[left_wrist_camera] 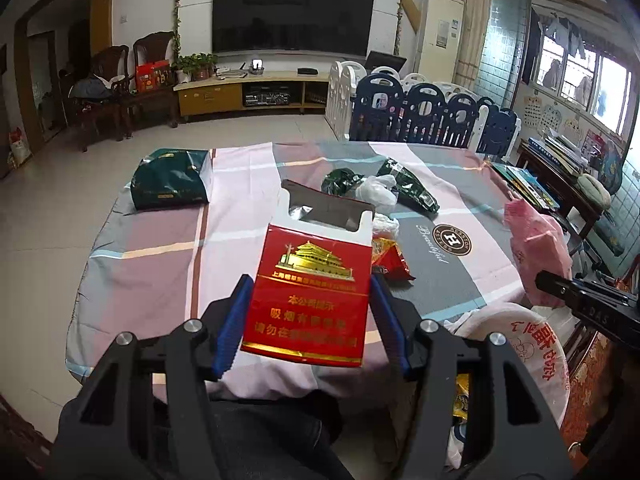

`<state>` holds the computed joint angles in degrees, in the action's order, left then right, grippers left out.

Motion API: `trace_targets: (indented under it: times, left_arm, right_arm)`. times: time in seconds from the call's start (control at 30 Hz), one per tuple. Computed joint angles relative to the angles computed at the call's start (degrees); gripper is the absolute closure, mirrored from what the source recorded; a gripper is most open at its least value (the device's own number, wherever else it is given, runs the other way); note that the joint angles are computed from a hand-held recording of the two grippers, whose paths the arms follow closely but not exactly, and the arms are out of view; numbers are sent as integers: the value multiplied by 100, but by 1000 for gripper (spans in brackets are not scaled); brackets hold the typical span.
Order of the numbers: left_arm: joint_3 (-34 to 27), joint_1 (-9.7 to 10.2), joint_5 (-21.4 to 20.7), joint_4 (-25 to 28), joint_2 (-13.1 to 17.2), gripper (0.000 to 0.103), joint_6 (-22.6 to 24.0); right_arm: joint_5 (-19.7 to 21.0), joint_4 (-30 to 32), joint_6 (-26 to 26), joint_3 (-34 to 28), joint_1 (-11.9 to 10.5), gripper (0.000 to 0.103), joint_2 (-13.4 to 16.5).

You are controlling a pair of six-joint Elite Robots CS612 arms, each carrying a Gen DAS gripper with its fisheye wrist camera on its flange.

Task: Collect trash
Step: 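Carry the pink bag into the wastebasket with the right gripper, holding the red box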

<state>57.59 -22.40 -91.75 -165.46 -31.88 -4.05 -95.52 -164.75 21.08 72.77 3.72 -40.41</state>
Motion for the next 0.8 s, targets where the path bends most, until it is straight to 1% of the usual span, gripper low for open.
trace_targets:
  times: [0.17,0.23,0.33,0.4,0.47,0.57,0.67,0.77,0.8]
  left_arm:
    - [129,34,-91,-165,-94,43,-80]
    - [163,38,-153,-199,-119,43,-67]
    - [217,30,-190,-302,-157,43,-24]
    - [246,21,-175,-374,-179,43,12]
    - [267,19,-244,-395,-199,43,37]
    - [313,-1,-335,-401,-233,43,107]
    - [350,-27,-446,-362,-254,43,206]
    - [361,-51,-671,-272,-256,43,345]
    - [364,-67,-735,-215,-256,43,396]
  right_arm:
    - [-201,40,-169,260,34,90,-210]
    - [-386,48,-264,375,38,90,-295]
    - [-512,9,-219,600,3,90,-436]
    - [-561,102,-200,711,-18,90,-491]
    - [-514,288,-173,808,-33,90,-513]
    - [-246,636,47,929,-72,90,-504]
    - [-133,1003,169,967,-63,89,-427]
    - [12,1202,278,992,-69,89,-369]
    - [111,1340,293,979,-87,88,-355]
